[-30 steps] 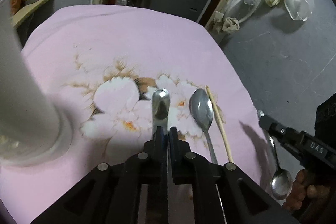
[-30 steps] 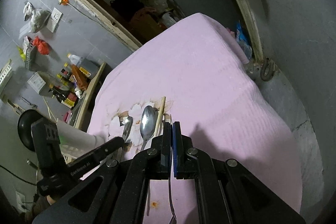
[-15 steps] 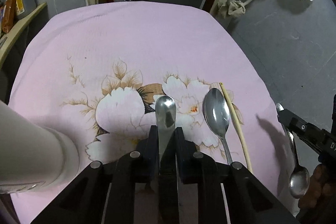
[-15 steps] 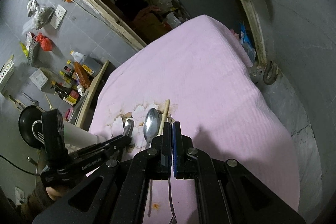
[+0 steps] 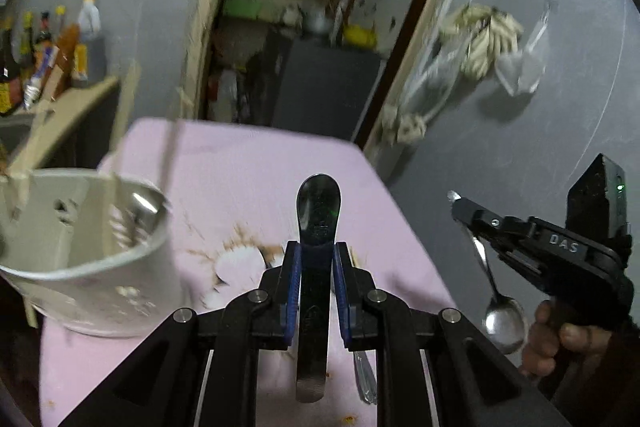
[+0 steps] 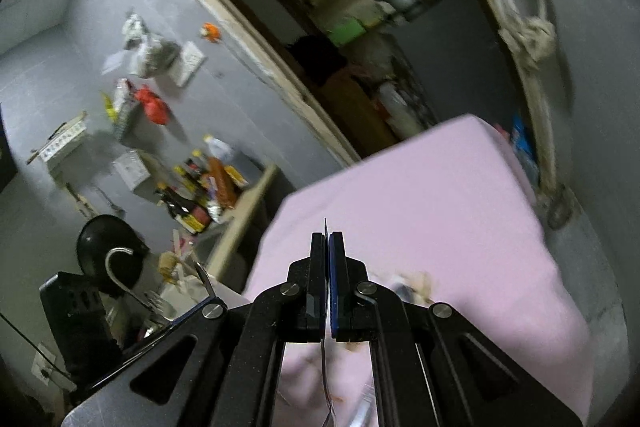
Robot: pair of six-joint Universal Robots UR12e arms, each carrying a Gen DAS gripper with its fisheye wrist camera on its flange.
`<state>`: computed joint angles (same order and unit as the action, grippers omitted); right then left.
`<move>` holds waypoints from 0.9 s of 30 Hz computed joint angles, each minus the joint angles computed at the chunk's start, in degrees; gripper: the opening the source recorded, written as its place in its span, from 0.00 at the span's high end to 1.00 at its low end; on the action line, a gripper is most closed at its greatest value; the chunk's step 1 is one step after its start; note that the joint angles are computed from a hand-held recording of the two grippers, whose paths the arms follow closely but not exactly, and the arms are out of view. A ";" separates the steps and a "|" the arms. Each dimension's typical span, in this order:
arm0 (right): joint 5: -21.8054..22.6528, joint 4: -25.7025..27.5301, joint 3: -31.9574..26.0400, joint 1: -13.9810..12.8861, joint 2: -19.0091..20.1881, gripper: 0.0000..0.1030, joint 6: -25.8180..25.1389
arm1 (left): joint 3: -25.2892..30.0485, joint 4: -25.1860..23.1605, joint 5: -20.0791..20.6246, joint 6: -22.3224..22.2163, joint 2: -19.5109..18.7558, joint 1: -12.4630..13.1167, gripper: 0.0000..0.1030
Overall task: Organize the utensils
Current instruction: 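Carry the knife over the white caddy with the left tool while the right lowers the spoon in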
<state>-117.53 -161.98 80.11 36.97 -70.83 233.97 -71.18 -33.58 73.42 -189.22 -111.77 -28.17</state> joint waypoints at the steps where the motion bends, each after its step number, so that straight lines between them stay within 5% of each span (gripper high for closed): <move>1: -0.03 -0.53 -1.44 0.12 0.79 0.98 -1.30 | -0.10 0.80 0.35 -0.23 0.24 0.10 0.85; 13: 1.02 -2.62 -19.15 1.54 10.98 0.98 -13.92 | 0.00 6.08 2.70 -3.07 3.51 4.53 0.85; 21: -5.29 -0.78 -37.12 3.29 21.20 0.98 -23.64 | -0.48 7.60 4.73 -4.74 4.85 7.89 0.85; 27: -8.59 -1.77 -46.82 3.73 27.26 0.98 -24.05 | -0.20 10.05 7.21 -6.18 4.35 10.12 0.85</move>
